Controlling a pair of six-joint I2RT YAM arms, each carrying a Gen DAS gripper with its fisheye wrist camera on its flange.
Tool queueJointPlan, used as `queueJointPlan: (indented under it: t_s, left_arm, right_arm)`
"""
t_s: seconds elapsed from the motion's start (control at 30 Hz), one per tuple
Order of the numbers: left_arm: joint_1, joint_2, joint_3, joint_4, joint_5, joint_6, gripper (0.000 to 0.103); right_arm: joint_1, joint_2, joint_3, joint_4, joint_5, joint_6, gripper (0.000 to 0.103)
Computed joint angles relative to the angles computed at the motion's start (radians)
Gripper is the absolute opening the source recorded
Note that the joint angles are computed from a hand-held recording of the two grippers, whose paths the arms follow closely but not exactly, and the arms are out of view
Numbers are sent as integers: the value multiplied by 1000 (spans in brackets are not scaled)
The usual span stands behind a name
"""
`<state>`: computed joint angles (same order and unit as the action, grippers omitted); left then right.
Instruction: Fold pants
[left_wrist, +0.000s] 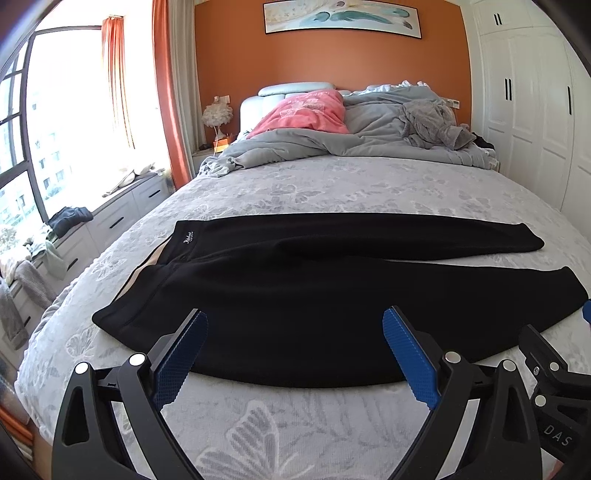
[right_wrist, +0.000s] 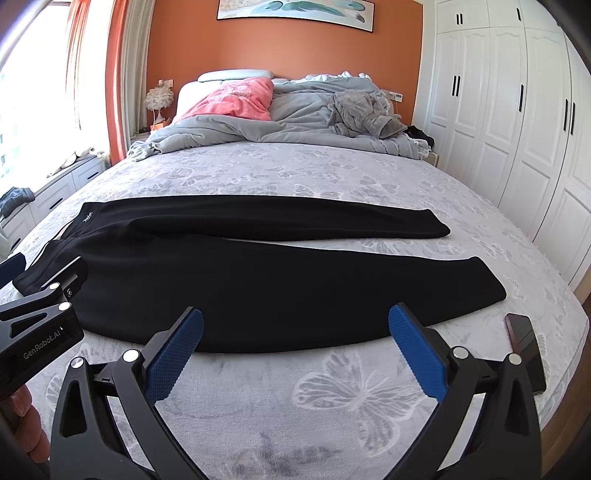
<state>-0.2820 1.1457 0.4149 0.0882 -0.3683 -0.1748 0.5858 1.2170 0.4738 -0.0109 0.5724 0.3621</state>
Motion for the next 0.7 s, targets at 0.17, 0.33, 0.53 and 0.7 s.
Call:
queueJointPlan:
  t_s: [0.17, 0.33, 0.53, 0.7]
  left_arm:
    - [-6, 3, -3, 7, -6, 1, 93]
    - [-8, 15, -4, 21, 8, -3, 93]
    - [14, 22, -19, 58, 26, -21, 93]
    - [6, 34, 2, 15, 12, -37, 93]
  right_arm:
    - [1, 1, -2, 4, 2, -4, 98]
    - [5, 0, 4, -5, 4, 1, 98]
    - [11, 6, 10, -9, 11, 7, 98]
    - [10, 6, 11, -8, 8, 4, 98]
